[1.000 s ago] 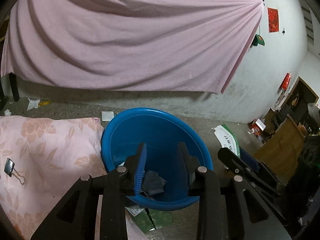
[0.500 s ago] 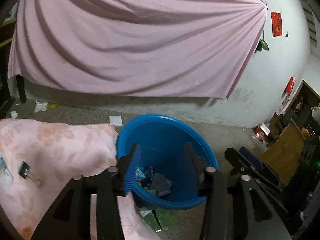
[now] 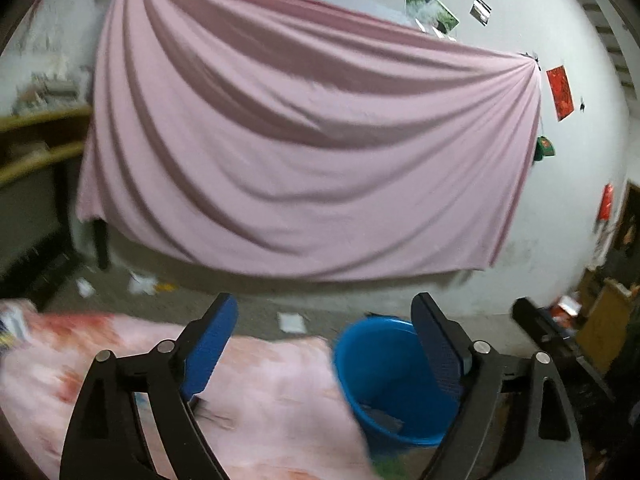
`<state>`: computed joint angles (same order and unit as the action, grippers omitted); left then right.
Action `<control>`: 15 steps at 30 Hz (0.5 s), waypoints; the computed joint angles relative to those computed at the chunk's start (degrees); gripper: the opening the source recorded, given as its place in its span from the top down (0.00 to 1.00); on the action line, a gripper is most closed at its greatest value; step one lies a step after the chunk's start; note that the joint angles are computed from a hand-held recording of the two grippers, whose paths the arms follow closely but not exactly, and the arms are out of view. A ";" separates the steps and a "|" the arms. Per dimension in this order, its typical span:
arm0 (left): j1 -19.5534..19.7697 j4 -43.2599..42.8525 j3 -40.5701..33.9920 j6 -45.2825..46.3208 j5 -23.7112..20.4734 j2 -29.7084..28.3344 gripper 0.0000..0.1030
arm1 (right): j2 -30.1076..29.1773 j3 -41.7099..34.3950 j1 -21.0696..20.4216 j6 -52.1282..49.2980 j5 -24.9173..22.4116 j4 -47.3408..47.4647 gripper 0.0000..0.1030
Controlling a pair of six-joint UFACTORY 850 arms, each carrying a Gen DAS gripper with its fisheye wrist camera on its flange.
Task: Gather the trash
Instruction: 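Withdraw both tools from the bucket back toward the bed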
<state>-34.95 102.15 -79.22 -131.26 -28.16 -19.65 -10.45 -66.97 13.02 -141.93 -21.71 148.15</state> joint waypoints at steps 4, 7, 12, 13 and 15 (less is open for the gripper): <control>-0.58 5.51 5.62 -3.44 -6.88 4.28 0.02 | 0.86 0.48 2.24 -4.78 -2.80 4.12 0.00; -0.44 6.21 8.68 -3.17 -9.77 6.84 0.02 | 1.37 0.79 3.85 -9.04 -4.35 8.05 0.00; 0.54 8.51 13.97 -4.11 -13.46 11.34 0.02 | 2.14 1.71 6.86 -14.27 -8.99 13.99 0.00; 0.66 8.89 15.02 -4.25 -14.35 12.25 0.02 | 2.31 1.93 7.35 -14.74 -9.87 14.33 0.00; 0.80 9.77 17.00 -4.67 -15.94 13.92 0.02 | 2.67 2.48 8.68 -17.26 -11.25 16.10 0.00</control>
